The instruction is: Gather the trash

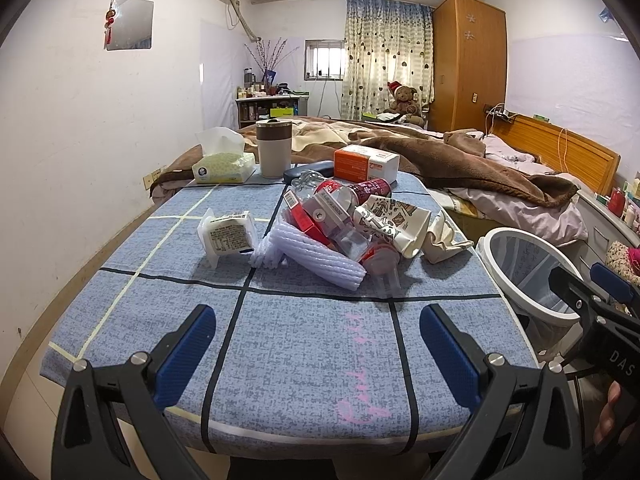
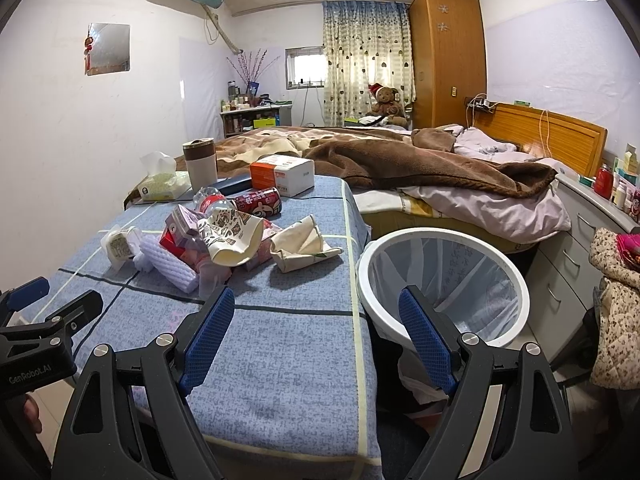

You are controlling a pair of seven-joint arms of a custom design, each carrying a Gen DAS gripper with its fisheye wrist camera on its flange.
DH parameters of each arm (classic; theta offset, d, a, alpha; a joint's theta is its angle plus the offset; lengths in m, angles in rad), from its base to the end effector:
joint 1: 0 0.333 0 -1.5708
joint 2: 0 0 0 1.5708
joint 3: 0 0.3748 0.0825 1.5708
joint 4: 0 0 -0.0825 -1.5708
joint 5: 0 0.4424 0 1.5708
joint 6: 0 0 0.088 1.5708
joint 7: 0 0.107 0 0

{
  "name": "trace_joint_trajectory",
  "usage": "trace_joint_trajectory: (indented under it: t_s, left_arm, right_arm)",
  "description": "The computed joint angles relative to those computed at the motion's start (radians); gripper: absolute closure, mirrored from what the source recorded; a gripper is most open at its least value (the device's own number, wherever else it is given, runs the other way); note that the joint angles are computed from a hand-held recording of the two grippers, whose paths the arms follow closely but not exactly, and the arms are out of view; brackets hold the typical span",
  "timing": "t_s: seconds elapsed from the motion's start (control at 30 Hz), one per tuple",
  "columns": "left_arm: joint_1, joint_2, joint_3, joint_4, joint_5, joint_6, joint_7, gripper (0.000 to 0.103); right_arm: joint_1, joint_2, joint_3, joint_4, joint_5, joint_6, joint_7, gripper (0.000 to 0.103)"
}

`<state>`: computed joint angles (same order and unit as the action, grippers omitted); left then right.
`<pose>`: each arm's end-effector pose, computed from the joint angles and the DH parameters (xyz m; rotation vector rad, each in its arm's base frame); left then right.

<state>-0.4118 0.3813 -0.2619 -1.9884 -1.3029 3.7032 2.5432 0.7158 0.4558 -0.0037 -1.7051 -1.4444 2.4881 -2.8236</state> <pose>0.5865 -0.2848 0.3787 -1.5975 1.6706 -0.9250 0.5779 0.5057 0.3791 -1.5295 1.6547 -0.9351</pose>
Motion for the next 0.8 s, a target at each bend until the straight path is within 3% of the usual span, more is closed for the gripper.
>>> trace_joint_trajectory:
  t_s: [0.57, 0.8]
  left_arm:
    - [0.008, 0.011, 0.005, 0.018, -0.021, -0.016, 0.028, 0.0]
    - [0.037, 0.042, 0.009, 0.085, -0.138, -0.073, 0.17, 0.0]
  right_arm:
    - [-0.002, 0.006, 0.0, 0.007, 0.005, 0.005, -0.01, 0.017]
    - [-0.02, 0.039, -0.021, 0.045, -0.014, 0.092, -0.028, 0.017]
